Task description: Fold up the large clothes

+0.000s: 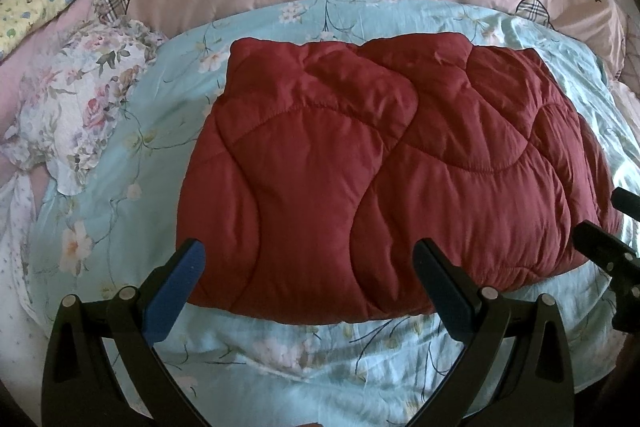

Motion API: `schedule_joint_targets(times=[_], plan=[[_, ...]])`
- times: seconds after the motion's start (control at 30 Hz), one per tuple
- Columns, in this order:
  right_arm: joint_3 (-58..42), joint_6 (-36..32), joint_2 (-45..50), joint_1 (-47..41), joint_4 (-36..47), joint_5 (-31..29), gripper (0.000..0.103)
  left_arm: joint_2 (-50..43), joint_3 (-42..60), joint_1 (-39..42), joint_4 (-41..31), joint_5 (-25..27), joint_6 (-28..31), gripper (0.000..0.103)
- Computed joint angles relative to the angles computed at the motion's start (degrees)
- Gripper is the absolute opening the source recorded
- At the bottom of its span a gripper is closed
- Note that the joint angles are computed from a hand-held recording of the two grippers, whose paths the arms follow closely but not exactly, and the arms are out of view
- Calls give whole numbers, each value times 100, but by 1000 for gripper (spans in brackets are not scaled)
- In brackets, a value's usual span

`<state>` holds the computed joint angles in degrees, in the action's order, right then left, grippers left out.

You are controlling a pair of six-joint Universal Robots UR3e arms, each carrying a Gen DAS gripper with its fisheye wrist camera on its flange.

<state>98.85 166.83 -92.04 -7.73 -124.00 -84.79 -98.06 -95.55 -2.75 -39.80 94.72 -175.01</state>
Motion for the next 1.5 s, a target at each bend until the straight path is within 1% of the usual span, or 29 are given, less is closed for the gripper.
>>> schedule_joint_targets(times=[1.5], plan=[[-121, -4, 17, -28, 63, 18, 103, -111, 173, -97, 3, 118, -72, 103]])
